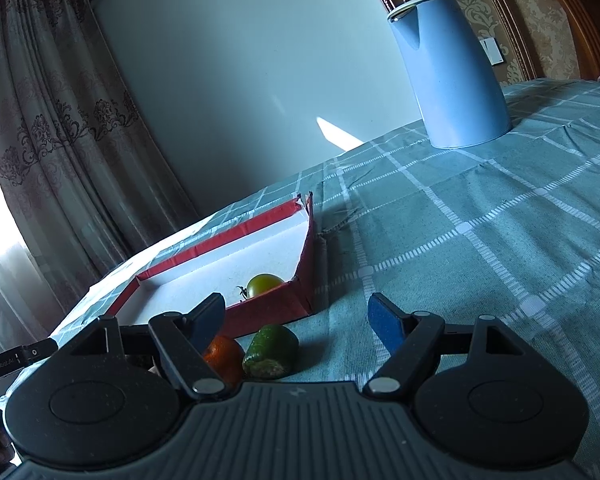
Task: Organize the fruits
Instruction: 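Grasp the lime with the right gripper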
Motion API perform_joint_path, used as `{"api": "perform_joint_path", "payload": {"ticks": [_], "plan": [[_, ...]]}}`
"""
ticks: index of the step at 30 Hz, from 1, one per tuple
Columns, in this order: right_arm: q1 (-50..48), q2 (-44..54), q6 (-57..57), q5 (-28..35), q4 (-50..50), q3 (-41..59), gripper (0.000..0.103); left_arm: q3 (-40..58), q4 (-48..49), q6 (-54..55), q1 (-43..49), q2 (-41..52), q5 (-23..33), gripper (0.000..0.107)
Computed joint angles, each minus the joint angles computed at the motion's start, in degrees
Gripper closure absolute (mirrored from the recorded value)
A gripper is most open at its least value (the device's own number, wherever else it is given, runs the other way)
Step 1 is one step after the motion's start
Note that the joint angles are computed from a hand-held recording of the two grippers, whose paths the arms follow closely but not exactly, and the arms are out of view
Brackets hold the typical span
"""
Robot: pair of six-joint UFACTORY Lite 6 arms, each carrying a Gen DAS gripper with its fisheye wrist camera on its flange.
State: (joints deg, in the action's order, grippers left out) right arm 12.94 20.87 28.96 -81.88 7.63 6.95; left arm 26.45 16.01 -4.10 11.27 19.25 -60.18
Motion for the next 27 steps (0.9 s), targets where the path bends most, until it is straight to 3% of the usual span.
{"api": "perform_joint_path", "payload": {"ticks": [3, 8, 10, 15, 22, 25, 27], "plan": [[6.77, -3.68, -3.73, 6.53, 8.3, 0.1, 0.025, 2.19, -1.83, 0.21, 0.57, 3.7, -0.4, 0.016], [12.67, -5.56, -10.56, 16.79, 18.11, 3.65, 0.026, 4.12, 6.25, -6.69, 5.25, 4.78, 0.99, 0.01], [14.84, -5.33, -14.81, 19.88, 21.94, 5.69, 0.039, 3.72, 7.66, -7.36, 6.24, 4.82, 0.06, 0.008], [19.64, -4.23, -21.9, 21.92, 28.55, 8.86, 0.042, 3.51, 10.15, -8.83, 7.24, 4.67, -0.5, 0.007], [18.26, -3.43, -21.2, 23.74, 25.46, 10.91, 0.05, 4.35, 11.5, -10.09, 7.63, 5.21, 0.3, 0.007], [13.55, -3.6, -14.28, 23.51, 16.98, 10.12, 0.054, 4.62, 11.72, -10.35, 7.72, 5.41, 0.44, 0.006], [6.83, -2.86, -4.47, 21.6, 5.58, 8.84, 0.054, 4.77, 12.09, -10.6, 7.97, 5.57, 0.3, 0.006]]}}
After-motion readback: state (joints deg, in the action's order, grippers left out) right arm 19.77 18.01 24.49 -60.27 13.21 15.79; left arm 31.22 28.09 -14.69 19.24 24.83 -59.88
